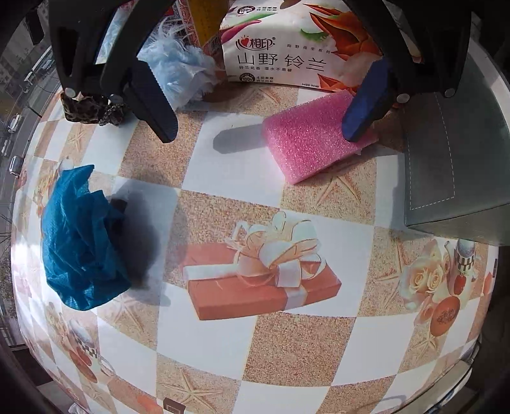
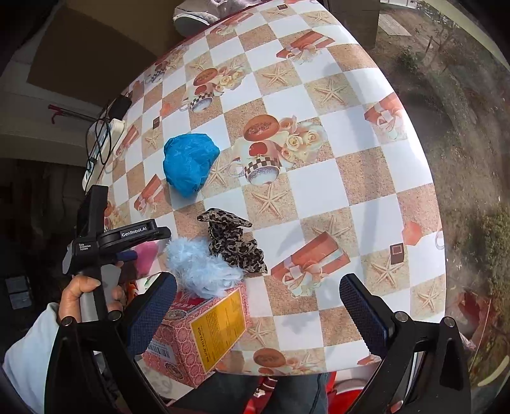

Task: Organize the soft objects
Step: 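Grasp the leopard-print fabric with right tool while left tool grasps another pink foam sponge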

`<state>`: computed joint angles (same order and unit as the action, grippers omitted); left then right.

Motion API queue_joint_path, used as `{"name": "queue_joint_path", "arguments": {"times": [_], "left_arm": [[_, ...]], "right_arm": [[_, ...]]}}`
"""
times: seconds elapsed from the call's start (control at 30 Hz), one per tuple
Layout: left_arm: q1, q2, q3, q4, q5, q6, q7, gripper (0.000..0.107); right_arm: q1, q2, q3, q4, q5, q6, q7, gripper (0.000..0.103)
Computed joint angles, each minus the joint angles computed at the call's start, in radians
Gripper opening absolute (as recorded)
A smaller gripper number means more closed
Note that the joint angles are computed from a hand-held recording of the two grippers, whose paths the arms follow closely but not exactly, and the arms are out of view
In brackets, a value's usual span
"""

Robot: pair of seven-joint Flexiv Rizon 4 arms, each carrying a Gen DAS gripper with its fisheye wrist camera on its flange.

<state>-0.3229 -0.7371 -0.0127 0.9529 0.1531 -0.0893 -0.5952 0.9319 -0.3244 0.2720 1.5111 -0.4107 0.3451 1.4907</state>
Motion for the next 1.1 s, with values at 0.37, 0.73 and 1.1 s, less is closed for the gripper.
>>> {"name": "queue_joint_path", "arguments": {"times": [0.37, 0.73, 1.1], "left_arm": [[0.012, -0.037, -0.003, -0.125, -0.048, -0.1, 0.029, 0.103], [0.009, -0.11, 0.027, -0.216, -0.014, -0.169, -0.089, 0.103], [0.015, 0.005, 0.001, 0.062, 0.009, 0.096, -0.029, 0.103]], "right_arm": [[-0.043, 0.002, 0.0, 0.047, 0.035, 0.066, -0.067, 0.103], [-0.172, -0.031, 0.004, 0.206, 0.164, 0.364, -0.281, 0.103], [-0.132, -0.064, 0.058, 0.151, 0.434, 0.262, -0.314, 0.103]]}}
